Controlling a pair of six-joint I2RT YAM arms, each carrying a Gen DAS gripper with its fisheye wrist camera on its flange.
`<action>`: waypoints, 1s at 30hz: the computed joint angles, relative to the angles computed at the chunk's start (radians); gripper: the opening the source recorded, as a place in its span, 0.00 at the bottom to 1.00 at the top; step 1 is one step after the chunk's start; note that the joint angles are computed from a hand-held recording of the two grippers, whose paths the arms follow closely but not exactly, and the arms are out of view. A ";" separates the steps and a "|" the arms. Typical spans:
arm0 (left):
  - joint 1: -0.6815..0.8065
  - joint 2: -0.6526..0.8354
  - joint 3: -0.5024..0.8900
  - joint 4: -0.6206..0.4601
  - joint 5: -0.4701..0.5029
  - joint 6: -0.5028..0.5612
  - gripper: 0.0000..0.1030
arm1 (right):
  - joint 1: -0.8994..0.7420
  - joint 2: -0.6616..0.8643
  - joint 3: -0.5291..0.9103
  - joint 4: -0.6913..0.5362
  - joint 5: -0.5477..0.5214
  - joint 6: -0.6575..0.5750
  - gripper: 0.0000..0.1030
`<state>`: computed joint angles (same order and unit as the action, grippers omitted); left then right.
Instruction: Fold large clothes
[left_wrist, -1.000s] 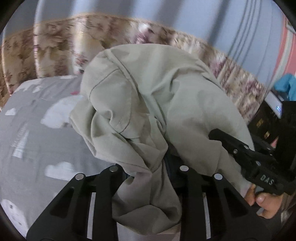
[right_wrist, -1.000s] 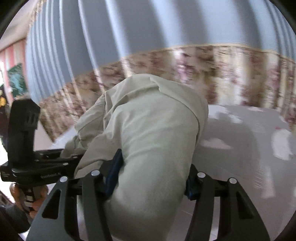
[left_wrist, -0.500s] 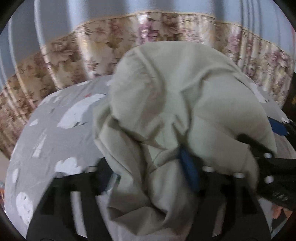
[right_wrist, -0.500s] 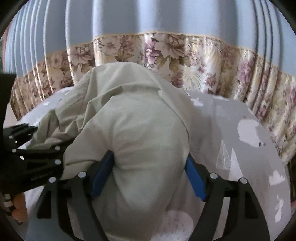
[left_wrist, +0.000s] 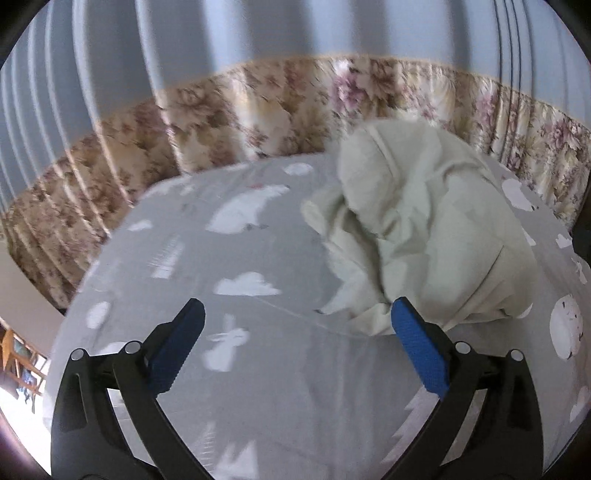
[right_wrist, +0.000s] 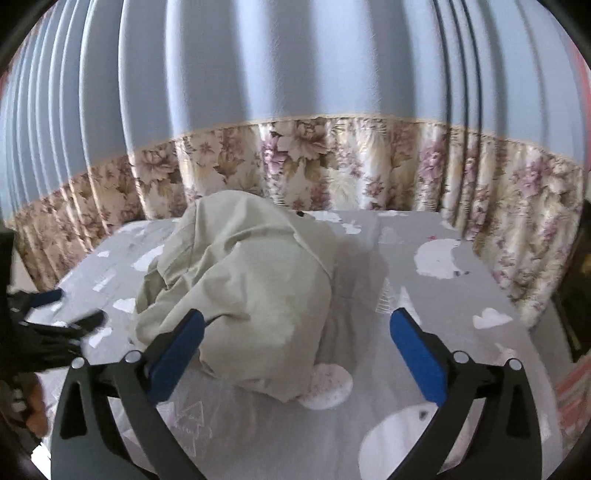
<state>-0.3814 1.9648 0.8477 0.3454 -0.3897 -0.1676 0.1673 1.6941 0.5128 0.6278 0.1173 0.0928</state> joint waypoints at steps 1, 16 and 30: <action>0.001 -0.039 -0.038 0.014 -0.018 0.009 0.97 | 0.014 -0.022 -0.008 -0.014 0.030 0.001 0.98; 0.007 -0.386 -0.224 -0.112 -0.026 -0.036 0.97 | 0.267 -0.217 -0.037 -0.313 0.246 0.239 0.98; -0.101 -0.693 -0.373 -0.187 -0.146 -0.089 0.97 | 0.567 -0.418 -0.018 -0.571 0.650 0.364 0.98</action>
